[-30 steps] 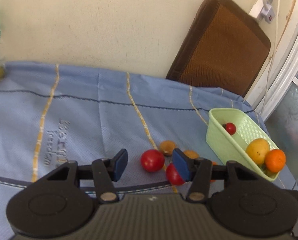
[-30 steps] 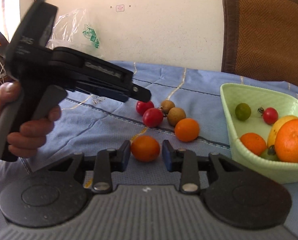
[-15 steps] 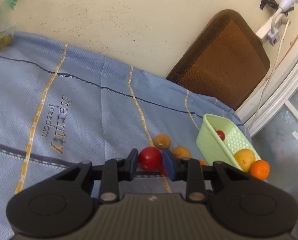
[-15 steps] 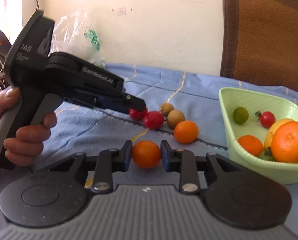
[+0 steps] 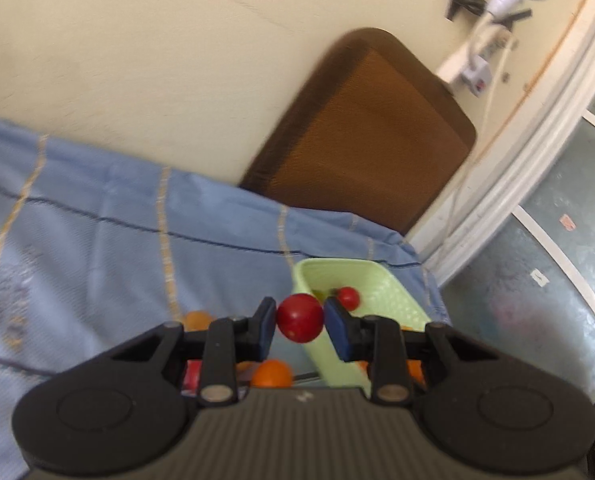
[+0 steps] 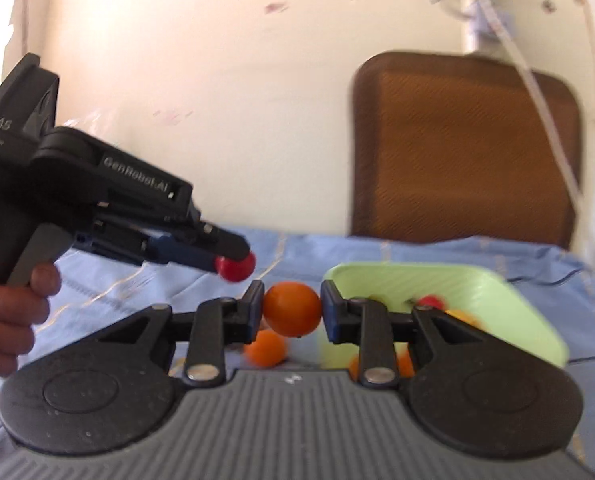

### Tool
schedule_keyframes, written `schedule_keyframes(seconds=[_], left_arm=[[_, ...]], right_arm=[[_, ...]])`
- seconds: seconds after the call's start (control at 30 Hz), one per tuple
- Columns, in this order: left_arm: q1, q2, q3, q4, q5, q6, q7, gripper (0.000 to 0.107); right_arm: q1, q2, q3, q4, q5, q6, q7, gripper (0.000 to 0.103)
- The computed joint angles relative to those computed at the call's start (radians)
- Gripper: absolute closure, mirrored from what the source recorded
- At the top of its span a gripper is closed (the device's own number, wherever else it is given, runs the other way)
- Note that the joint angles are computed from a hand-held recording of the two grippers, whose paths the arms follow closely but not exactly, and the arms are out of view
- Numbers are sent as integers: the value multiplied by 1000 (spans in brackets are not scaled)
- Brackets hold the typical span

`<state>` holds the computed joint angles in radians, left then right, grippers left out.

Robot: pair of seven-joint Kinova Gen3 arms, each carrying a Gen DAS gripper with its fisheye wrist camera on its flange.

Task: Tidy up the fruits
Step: 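Drop the red tomato into the basket with the left tool while the right tool holds the orange tomato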

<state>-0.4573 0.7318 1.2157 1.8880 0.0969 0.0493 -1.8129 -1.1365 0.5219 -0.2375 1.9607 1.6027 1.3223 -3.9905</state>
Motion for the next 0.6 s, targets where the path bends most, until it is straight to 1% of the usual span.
schedule_keyframes(seconds=[0.07, 0.13, 0.3, 0.37, 0.4, 0.43, 0.47, 0.53, 0.6], left_arm=[[60, 0, -27, -35, -3, 14, -3, 80], [124, -2, -63, -70, 1, 31, -9, 80], [276, -24, -190, -143, 39, 81, -35, 80], [317, -38, -235, -157, 62, 98, -47, 80], [325, -44, -246, -157, 68, 101, -52, 79], [314, -46, -238, -150, 82, 95, -73, 79], [290, -45, -216, -136, 93, 81, -94, 79], [211, -47, -149, -83, 98, 18, -125, 78], [129, -51, -93, -32, 74, -35, -121, 78]], right_arm=[[-12, 11, 9, -7, -36, 47, 14, 70], [-11, 14, 12, -8, -59, 57, 19, 70], [-18, 29, 23, -29, -103, 76, 77, 69], [-22, 34, 29, -33, -102, 82, 84, 62], [-27, 41, 33, -38, -104, 94, 91, 59], [-37, 47, 37, -43, -107, 111, 97, 59], [-41, 47, 38, -36, -99, 115, 90, 59], [-50, 43, 35, -21, -83, 124, 52, 59], [-48, 31, 27, 2, -56, 111, 12, 60]])
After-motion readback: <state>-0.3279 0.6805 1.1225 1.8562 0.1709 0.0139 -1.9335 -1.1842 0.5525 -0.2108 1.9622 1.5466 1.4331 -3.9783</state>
